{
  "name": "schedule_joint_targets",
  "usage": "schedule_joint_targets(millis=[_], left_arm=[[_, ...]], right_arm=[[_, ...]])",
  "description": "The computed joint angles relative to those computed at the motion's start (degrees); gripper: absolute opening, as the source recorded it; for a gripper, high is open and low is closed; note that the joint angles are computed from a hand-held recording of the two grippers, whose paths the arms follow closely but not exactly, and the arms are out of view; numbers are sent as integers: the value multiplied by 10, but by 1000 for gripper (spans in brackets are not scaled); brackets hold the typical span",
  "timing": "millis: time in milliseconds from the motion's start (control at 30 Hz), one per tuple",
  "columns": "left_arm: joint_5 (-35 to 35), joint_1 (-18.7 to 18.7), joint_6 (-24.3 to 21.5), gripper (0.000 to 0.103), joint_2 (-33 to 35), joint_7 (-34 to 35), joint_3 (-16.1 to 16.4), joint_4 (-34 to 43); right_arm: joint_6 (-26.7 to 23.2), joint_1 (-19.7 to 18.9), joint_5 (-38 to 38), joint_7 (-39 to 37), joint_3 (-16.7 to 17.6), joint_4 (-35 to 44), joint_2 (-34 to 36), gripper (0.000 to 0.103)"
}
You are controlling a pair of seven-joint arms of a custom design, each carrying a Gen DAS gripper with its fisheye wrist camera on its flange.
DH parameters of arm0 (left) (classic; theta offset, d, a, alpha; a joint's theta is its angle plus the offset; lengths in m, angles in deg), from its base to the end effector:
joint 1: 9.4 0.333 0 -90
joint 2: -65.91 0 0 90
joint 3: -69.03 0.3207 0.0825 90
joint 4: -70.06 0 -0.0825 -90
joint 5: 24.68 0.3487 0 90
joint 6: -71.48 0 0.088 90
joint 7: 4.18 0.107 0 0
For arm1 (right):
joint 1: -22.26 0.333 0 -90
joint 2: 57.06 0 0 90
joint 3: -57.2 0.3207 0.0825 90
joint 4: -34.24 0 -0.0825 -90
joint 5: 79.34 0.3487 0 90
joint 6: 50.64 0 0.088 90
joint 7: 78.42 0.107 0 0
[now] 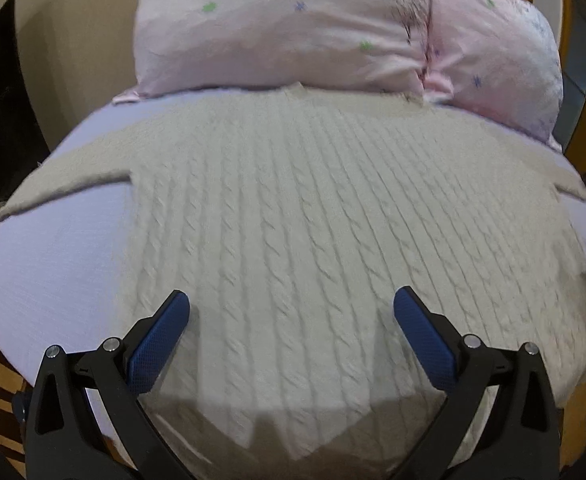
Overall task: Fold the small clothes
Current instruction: 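Grasp a sweater sleeve with the right gripper and fold it across the body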
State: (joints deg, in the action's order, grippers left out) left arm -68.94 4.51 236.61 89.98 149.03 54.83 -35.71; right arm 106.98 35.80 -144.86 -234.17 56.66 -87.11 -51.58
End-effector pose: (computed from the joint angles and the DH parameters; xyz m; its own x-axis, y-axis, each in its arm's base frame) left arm 0.6485 0.0559 0.3862 -0.3546 -0.9350 0.0026 -0.6845 0.2577 -0.6819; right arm 0.5348 0.1615 0.4354 -0.5587 -0.7422 -0.3702 -0.4334 0.6418 -0.6326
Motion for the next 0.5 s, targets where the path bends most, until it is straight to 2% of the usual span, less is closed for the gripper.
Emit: schedule_joint_targets(millis=[67, 133, 167, 233, 267, 300, 367, 400, 433, 467, 500], left_arm=[[-30, 19, 6, 102, 11, 33, -22, 20], [-46, 25, 17, 102, 25, 49, -30, 42], [-40, 19, 21, 102, 35, 42, -24, 59], [-20, 9, 25, 102, 47, 20, -11, 77], [-5, 3, 23, 102, 55, 3, -1, 91], [14, -4, 19, 102, 65, -19, 10, 107], [35, -3, 23, 102, 76, -46, 17, 124], [48, -4, 23, 102, 85, -65, 24, 140], [54, 2, 24, 102, 89, -76, 23, 148], [61, 8, 16, 102, 98, -91, 24, 164], [68, 17, -5, 102, 111, -113, 28, 190]], right_arm=[[24, -38, 10, 54, -30, -44, -31, 82], [52, -78, 55, 56, -48, -69, -39, 71], [64, -98, 92, 43, -56, -80, -38, 66], [91, -128, 143, 23, -66, -90, -29, 61], [118, -142, 128, 47, -78, -92, -21, 56], [122, -149, 109, 70, -85, -89, -17, 55], [132, -160, 87, 105, -97, -82, -8, 43], [148, -165, 44, 154, -111, -77, -1, 41], [153, -167, 19, 181, -117, -72, 4, 32], [156, -173, 11, 192, -122, -66, 13, 14], [166, -181, 16, 182, -124, -60, 23, 10]])
